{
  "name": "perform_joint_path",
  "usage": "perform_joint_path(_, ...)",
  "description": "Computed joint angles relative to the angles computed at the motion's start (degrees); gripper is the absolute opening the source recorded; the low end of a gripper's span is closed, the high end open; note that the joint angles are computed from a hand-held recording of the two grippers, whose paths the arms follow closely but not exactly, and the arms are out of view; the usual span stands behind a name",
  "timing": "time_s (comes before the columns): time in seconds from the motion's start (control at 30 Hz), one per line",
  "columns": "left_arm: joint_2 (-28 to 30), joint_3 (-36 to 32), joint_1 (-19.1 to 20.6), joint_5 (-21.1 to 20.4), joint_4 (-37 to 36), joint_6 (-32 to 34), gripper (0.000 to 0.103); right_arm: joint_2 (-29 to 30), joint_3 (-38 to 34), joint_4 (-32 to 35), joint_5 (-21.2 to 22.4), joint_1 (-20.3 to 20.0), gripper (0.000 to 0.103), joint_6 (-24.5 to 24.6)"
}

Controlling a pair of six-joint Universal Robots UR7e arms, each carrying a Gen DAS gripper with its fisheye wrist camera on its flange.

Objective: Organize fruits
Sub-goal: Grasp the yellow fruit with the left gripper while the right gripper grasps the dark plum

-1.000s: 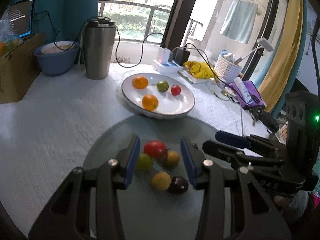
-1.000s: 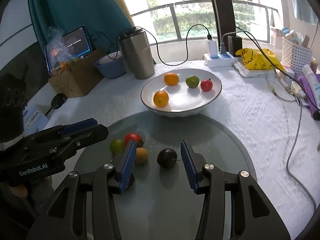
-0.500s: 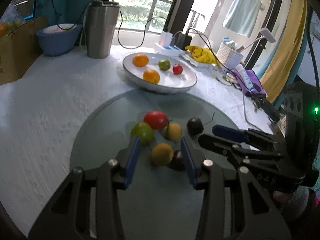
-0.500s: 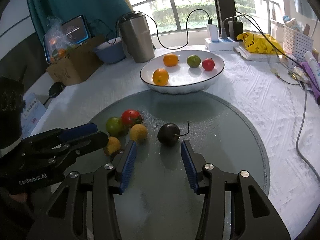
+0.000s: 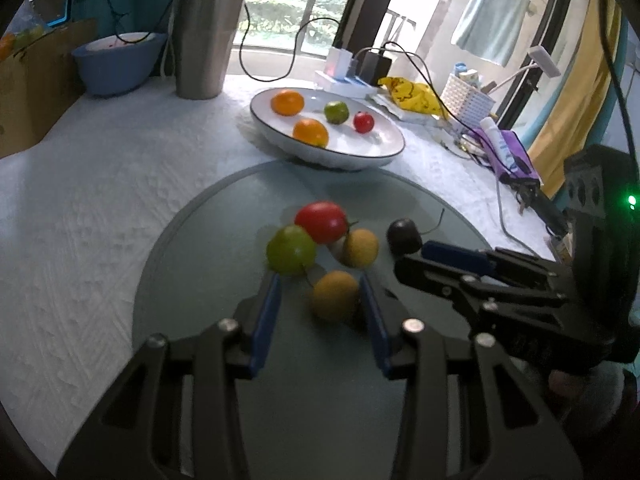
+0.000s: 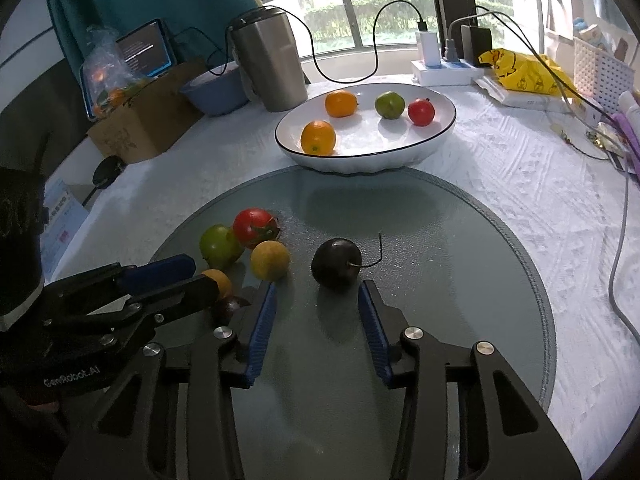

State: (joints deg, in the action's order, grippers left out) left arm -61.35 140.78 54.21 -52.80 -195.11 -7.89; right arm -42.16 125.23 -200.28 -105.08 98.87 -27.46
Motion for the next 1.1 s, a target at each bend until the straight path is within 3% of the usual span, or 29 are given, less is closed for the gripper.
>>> perform_joint_path(0.03, 0.1, 0.0, -0.1, 0.0, -0.1, 0.2, 0.036, 0.0, -0.1, 0.1, 0.0, 0.0, 0.036, 0.0)
perform_joint_path(0.27, 0.2, -0.3, 0.0, -1.0, 0.1, 1.3, 0.025, 0.6, -1.5, 0.7, -0.5, 0.0, 0.035, 0.2)
perform_joint_path(0.4, 0.2, -0.3, -0.1, -1.1, 0.0, 1.4, 0.024, 1.0, -2.2, 0.9, -1.1, 0.0, 0.028, 0.3)
perform_joint_path(1.1, -1.1, -0.2, -2.0, 0.2, -1.8, 3.1, 0.024, -0.6, -1.2, -1.0, 0.8, 0.2, 0.028, -0.1)
